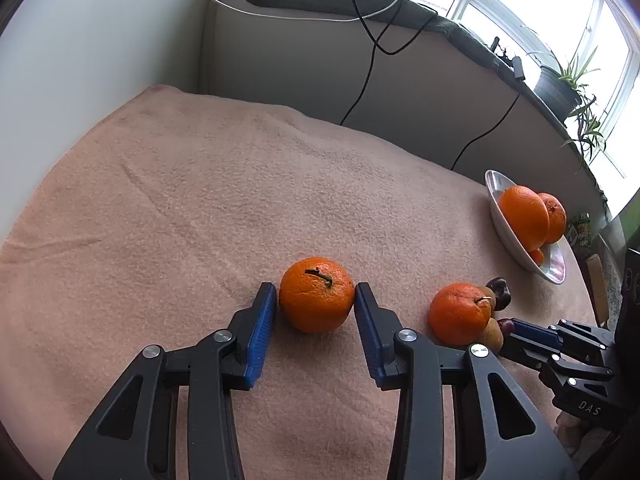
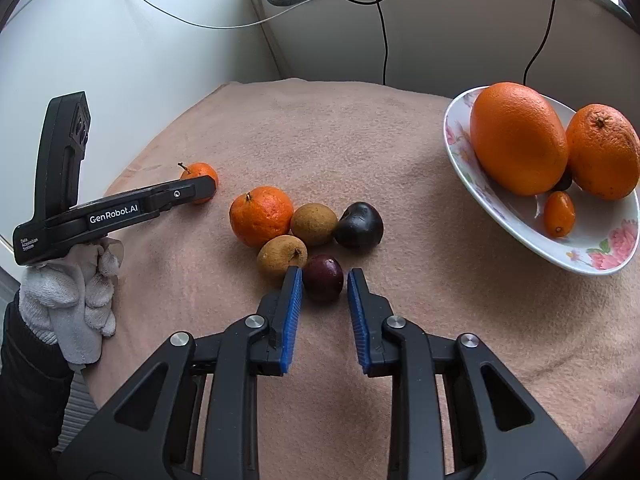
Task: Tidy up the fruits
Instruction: 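Close the left tool on a small tangerine while the right tool grasps a dark plum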
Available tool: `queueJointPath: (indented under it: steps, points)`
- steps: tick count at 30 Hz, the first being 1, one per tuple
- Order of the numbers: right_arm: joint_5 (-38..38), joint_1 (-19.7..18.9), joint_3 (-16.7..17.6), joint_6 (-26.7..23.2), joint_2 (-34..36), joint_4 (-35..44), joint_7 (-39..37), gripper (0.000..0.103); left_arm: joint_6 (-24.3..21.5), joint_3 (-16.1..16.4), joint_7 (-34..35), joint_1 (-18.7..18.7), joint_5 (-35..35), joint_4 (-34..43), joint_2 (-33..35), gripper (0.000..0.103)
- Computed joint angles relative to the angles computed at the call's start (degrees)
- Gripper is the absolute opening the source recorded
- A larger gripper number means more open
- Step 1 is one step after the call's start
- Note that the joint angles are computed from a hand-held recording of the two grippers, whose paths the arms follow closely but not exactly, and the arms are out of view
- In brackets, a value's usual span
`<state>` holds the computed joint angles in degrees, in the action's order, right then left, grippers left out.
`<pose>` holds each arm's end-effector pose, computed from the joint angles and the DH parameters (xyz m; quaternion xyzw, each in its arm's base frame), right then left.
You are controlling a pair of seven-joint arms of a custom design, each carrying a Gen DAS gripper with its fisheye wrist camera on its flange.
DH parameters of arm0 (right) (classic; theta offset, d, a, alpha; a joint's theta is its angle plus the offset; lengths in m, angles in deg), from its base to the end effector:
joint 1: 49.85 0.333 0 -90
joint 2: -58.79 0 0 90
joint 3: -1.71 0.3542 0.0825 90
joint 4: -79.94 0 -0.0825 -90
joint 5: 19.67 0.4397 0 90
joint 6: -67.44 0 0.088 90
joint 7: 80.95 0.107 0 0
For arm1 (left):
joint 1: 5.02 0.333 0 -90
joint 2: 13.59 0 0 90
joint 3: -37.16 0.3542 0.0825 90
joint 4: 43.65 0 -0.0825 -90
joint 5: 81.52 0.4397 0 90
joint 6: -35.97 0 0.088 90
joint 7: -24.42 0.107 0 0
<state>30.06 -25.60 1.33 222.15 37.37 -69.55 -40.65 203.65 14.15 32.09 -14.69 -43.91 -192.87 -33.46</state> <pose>0.4345 0.1640 0.4210 -0.8266 0.4514 -0.0367 0.3340 0.3824 -0.2932 0.4214 -0.7349 0.5755 -0.3203 0.1617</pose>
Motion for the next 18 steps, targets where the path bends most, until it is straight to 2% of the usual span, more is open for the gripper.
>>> queueJointPath:
  steps: [18]
  points:
    - [2.3, 0.2, -1.5, 0.7, -2.6, -1.8, -1.9, 0.022, 0.2, -1.1, -1.9, -0.1, 1.0, -0.5, -1.9, 0.035]
